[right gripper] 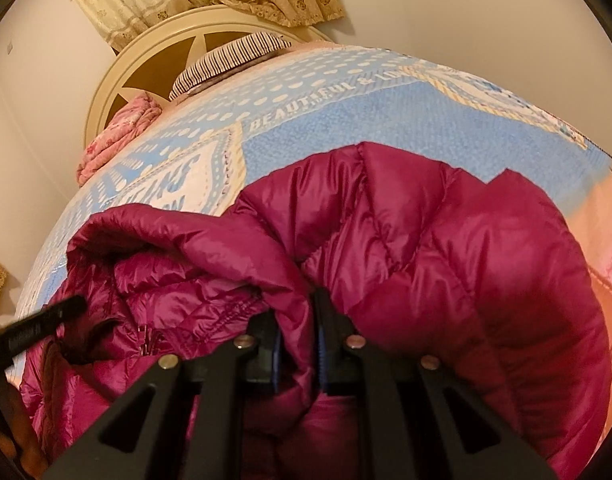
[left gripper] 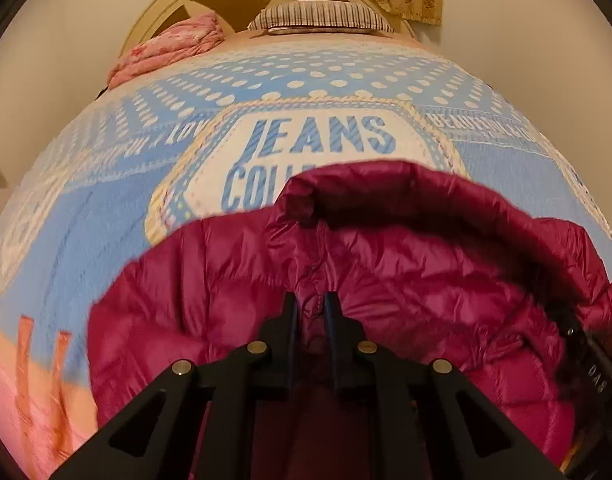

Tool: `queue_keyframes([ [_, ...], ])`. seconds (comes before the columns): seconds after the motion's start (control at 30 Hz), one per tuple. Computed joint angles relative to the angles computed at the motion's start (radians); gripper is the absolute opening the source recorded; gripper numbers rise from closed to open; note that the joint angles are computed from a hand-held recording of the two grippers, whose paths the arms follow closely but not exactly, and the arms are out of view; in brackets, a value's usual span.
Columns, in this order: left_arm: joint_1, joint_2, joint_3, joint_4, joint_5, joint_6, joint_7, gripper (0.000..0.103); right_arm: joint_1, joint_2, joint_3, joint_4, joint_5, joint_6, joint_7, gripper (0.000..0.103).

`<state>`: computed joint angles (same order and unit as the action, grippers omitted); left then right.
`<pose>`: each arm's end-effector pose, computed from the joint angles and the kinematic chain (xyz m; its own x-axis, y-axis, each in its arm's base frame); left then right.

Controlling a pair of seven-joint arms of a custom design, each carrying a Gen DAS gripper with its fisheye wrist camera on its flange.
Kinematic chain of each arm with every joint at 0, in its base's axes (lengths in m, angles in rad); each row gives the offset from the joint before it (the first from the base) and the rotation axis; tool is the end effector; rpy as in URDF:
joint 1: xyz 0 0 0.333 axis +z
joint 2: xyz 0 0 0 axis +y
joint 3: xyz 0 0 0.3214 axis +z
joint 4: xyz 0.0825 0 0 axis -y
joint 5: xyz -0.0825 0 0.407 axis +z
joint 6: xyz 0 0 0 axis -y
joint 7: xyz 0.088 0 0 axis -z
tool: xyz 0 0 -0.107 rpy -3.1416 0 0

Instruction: Fold large clothes

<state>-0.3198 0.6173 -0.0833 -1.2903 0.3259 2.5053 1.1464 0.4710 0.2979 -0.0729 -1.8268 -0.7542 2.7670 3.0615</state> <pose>0.7395 -0.2983 0.4527 -0.1466 -0.9891 -0.0130 -0.7947 0.1256 -0.5939 0.6240 0.2988 0.4292 -0.3125 -0.8936 -0.3221 -0.6380 0.4487 -0.6258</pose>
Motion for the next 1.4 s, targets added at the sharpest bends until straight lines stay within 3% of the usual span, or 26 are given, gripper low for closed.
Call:
queue_keyframes([
  [0.07,0.016,0.001,-0.006,-0.030,-0.027,0.043,-0.026,0.013,0.000,0.000,0.001,-0.001,0.002,0.001,-0.002,0.015],
  [0.13,0.045,-0.022,-0.019,-0.128,-0.044,0.186,-0.068,0.013,-0.001,0.001,0.001,0.000,0.003,0.002,-0.004,0.015],
  [0.17,0.027,-0.029,0.004,-0.156,-0.048,0.242,-0.092,0.015,-0.001,0.000,0.000,-0.002,0.004,0.006,-0.005,0.016],
  [0.2,0.025,-0.039,0.011,-0.182,-0.052,0.275,-0.115,0.015,-0.002,0.000,0.000,-0.004,0.005,0.013,-0.004,0.017],
  [0.3,0.077,-0.048,-0.039,-0.217,-0.128,0.333,-0.088,0.015,-0.003,-0.007,-0.008,-0.022,0.000,0.048,0.015,0.018],
  [0.37,0.097,-0.054,-0.056,-0.239,-0.170,0.367,-0.073,0.015,0.005,-0.029,-0.030,-0.053,-0.044,0.093,0.094,0.022],
  [0.4,0.100,-0.054,-0.060,-0.240,-0.183,0.371,-0.063,0.015,0.047,-0.058,-0.081,-0.073,-0.143,0.097,0.222,0.032],
  [0.43,0.091,-0.053,-0.051,-0.238,-0.184,0.370,-0.063,0.015,0.077,-0.086,-0.110,-0.083,-0.261,0.072,0.350,0.041],
  [0.47,0.085,-0.051,-0.045,-0.230,-0.185,0.365,-0.061,0.015,0.101,-0.109,-0.124,-0.081,-0.340,0.027,0.423,0.057],
  [0.5,0.078,-0.051,-0.037,-0.229,-0.184,0.364,-0.063,0.015,0.096,-0.119,-0.104,-0.066,-0.365,-0.026,0.426,0.062],
  [0.63,0.106,-0.041,-0.066,-0.224,-0.229,0.376,-0.031,0.015,0.087,-0.076,-0.029,0.101,-0.325,-0.261,0.265,0.064],
  [0.67,0.109,-0.044,-0.070,-0.231,-0.238,0.380,-0.024,0.015,0.088,-0.058,-0.016,0.157,-0.322,-0.339,0.252,0.073],
  [0.7,0.108,-0.044,-0.069,-0.231,-0.244,0.381,-0.020,0.015,0.076,-0.045,0.000,0.193,-0.298,-0.371,0.225,0.076],
  [0.8,0.098,-0.046,-0.057,-0.231,-0.246,0.379,-0.020,0.015,0.076,-0.024,0.016,0.258,-0.302,-0.480,0.229,0.076],
  [0.87,0.095,-0.047,-0.054,-0.232,-0.248,0.381,-0.019,0.015,0.031,0.021,0.050,0.314,-0.269,-0.407,0.111,0.071],
  [0.97,0.094,-0.050,-0.052,-0.239,-0.250,0.388,-0.018,0.015,0.005,0.146,0.062,0.483,-0.114,-0.418,-0.093,0.064],
  [1.03,0.102,-0.050,-0.060,-0.241,-0.259,0.391,-0.010,0.015,-0.024,0.221,0.064,0.558,0.000,-0.386,-0.121,0.063],
  [1.1,0.108,-0.050,-0.067,-0.242,-0.269,0.392,-0.002,0.015,-0.076,0.290,0.111,0.629,0.184,-0.418,-0.218,0.052],
  [1.23,0.148,-0.052,-0.114,-0.255,-0.318,0.408,0.040,0.015,-0.123,0.284,0.179,0.545,0.402,-0.444,-0.358,0.050],
  [1.3,0.168,-0.056,-0.138,-0.265,-0.348,0.420,0.066,0.015,-0.076,0.221,0.135,0.418,0.340,-0.375,-0.344,0.049],
  [1.37,0.167,-0.064,-0.139,-0.272,-0.361,0.425,0.080,0.015,0.031,0.208,0.042,0.385,0.212,-0.378,-0.347,0.049],
  [1.4,0.149,-0.073,-0.119,-0.276,-0.349,0.422,0.075,0.015,0.054,0.215,0.029,0.389,0.149,-0.393,-0.337,0.049],
])
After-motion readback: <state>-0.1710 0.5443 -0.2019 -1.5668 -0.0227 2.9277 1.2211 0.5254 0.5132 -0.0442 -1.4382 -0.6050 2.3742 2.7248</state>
